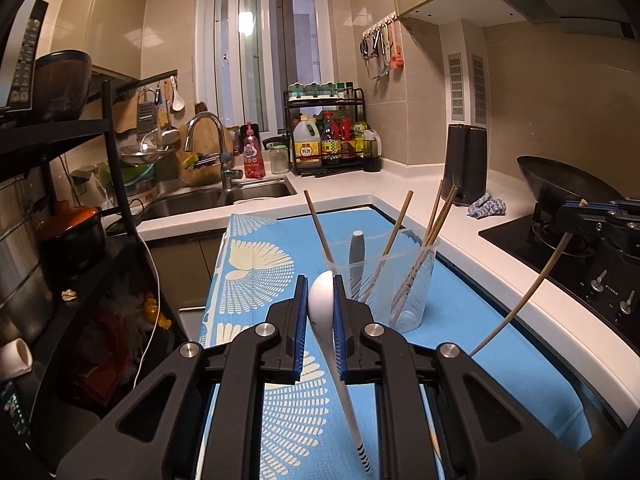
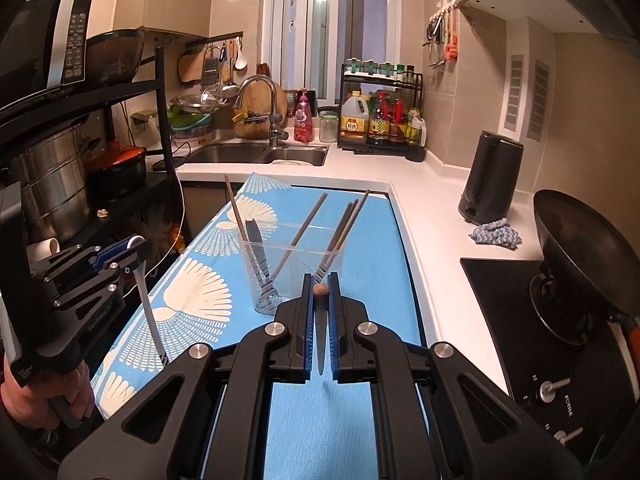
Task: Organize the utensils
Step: 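Lift the spoon and chopstick with both tools and carry them over the clear container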
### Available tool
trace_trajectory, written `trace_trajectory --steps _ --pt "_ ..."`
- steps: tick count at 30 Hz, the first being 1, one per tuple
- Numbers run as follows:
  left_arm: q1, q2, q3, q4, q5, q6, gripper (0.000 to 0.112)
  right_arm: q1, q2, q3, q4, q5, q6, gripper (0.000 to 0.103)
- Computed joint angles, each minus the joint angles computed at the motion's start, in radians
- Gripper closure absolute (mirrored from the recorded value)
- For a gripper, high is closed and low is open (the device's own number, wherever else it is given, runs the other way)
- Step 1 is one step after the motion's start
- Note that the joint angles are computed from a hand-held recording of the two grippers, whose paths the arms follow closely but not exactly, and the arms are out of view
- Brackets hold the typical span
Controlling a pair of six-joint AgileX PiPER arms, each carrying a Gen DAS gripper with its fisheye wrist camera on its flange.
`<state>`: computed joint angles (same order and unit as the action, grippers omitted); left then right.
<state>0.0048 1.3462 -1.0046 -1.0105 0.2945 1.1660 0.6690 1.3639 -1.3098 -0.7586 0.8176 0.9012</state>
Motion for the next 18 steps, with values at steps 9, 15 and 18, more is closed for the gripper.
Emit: trace_trajectory --steps 9,15,18 --pt "-0.028 0.112 -0.213 0.234 0.094 -0.266 0.100 -0.086 0.160 -0.362 0.255 0.129 -0.342 0.097" --pt "-0.051 0.232 -0.487 0.372 0.200 -0.458 0.100 -0.105 0.314 -0.708 0.301 0.263 -0.472 0.097" --pt "-0.068 0.311 -0.658 0.446 0.240 -0.563 0.100 -0.126 0.413 -0.929 0.343 0.338 -0.543 0.097"
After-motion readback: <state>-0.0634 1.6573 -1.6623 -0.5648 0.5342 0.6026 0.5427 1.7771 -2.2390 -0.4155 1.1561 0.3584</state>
